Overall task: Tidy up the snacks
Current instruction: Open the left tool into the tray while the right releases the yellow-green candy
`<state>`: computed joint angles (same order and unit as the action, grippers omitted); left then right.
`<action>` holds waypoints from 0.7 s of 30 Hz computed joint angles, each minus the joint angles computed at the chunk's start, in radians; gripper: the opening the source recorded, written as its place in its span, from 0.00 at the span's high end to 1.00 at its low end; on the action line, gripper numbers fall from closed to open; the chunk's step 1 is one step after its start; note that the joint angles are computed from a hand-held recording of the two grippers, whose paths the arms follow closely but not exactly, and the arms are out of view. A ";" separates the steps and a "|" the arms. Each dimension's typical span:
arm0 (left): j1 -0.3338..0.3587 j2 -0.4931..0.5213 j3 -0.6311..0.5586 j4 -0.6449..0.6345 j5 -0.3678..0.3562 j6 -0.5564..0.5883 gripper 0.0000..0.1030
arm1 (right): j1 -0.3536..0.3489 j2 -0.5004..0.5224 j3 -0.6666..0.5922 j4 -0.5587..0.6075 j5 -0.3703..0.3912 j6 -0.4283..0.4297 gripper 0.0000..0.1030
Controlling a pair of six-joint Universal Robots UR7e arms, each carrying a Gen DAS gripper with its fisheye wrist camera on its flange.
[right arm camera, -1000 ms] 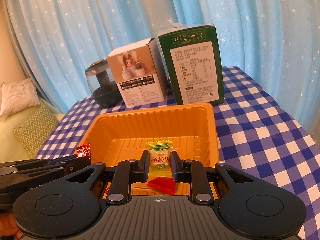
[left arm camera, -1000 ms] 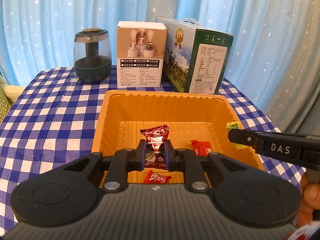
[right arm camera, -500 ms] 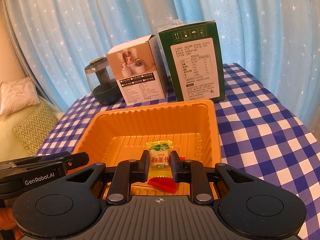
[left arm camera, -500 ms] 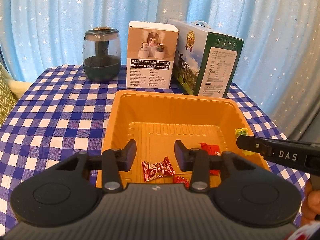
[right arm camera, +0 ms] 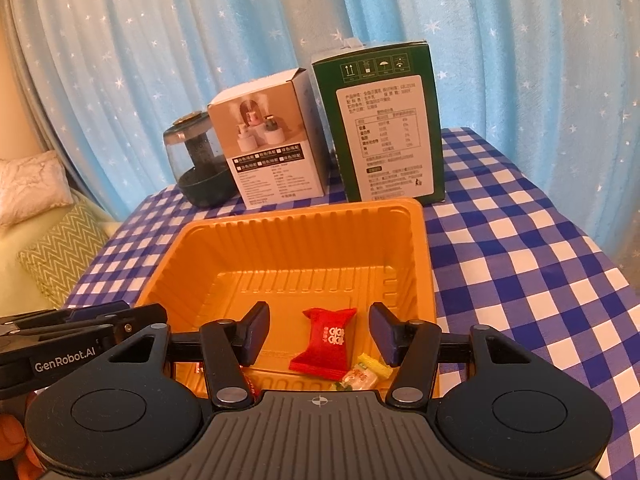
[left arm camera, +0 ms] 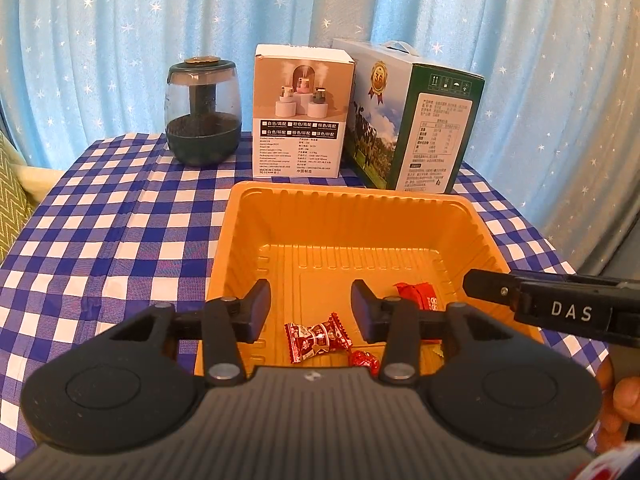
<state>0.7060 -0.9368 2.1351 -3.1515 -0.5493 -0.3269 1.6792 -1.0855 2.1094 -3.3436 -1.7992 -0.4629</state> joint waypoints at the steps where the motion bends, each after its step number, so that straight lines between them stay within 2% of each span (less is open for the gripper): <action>1: 0.000 0.000 0.001 -0.001 0.000 0.002 0.61 | 0.000 0.000 0.000 0.001 0.000 0.000 0.46; 21: -0.032 -0.015 0.035 0.000 0.016 0.025 0.56 | -0.008 -0.026 0.019 -0.035 -0.005 -0.017 0.46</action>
